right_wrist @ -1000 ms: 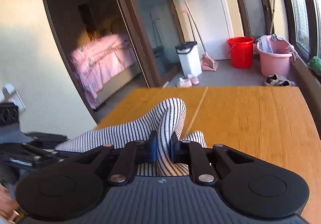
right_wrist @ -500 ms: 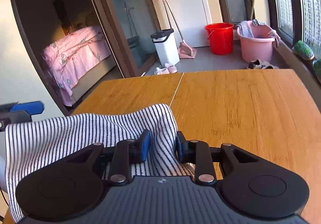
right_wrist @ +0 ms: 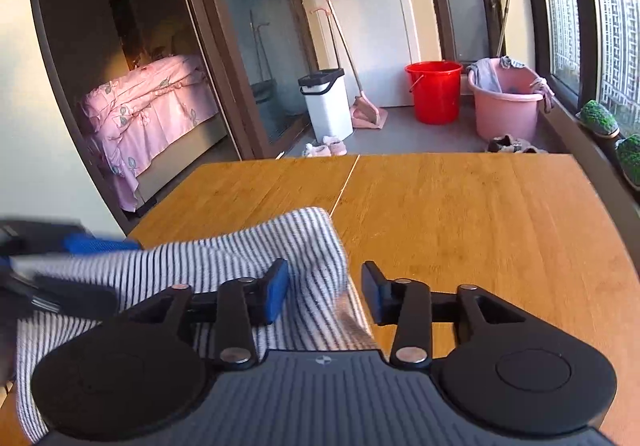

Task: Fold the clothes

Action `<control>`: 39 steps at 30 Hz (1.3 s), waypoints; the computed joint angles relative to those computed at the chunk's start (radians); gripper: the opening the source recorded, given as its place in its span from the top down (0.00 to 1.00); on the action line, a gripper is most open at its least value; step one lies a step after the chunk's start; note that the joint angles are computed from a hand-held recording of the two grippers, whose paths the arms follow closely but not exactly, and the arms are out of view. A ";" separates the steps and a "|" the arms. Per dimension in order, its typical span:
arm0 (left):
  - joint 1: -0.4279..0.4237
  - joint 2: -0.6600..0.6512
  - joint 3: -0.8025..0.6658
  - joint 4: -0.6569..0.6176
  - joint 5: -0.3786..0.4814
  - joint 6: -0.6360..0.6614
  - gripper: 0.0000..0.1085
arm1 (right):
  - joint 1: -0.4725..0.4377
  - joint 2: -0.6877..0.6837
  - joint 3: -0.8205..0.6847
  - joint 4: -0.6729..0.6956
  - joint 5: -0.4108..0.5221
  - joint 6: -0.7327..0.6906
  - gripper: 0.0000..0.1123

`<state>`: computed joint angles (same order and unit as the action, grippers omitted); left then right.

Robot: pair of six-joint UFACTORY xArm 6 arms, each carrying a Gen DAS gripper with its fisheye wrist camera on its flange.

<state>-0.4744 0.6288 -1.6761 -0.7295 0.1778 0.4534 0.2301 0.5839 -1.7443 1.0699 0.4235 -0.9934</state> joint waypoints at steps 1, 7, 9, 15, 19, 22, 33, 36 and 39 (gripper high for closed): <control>0.007 0.007 0.005 0.059 -0.006 -0.076 0.22 | -0.006 -0.022 0.020 0.017 -0.002 -0.008 0.54; 0.005 0.012 0.008 -0.087 -0.027 0.039 0.17 | -0.090 -0.198 0.212 0.124 0.142 0.040 0.33; 0.008 0.013 0.005 -0.099 -0.019 0.046 0.15 | -0.113 -0.228 0.259 0.128 0.207 0.095 0.28; 0.002 -0.039 0.075 -0.209 -0.033 0.124 0.14 | -0.133 -0.221 0.286 0.127 0.370 0.252 0.27; -0.003 -0.059 0.101 -0.299 -0.035 0.183 0.16 | -0.115 -0.183 0.266 0.155 0.367 0.295 0.27; -0.008 -0.085 0.137 -0.393 -0.044 0.224 0.17 | -0.119 -0.164 0.243 0.177 0.368 0.285 0.35; -0.102 -0.144 0.208 -0.620 -0.095 0.385 0.17 | -0.029 -0.053 0.045 0.019 0.091 0.159 0.55; -0.104 -0.144 0.211 -0.604 -0.087 0.381 0.16 | -0.010 -0.040 0.028 -0.031 0.060 0.129 0.55; -0.108 -0.149 0.222 -0.601 -0.087 0.378 0.15 | 0.003 -0.054 0.045 -0.030 0.053 0.063 0.55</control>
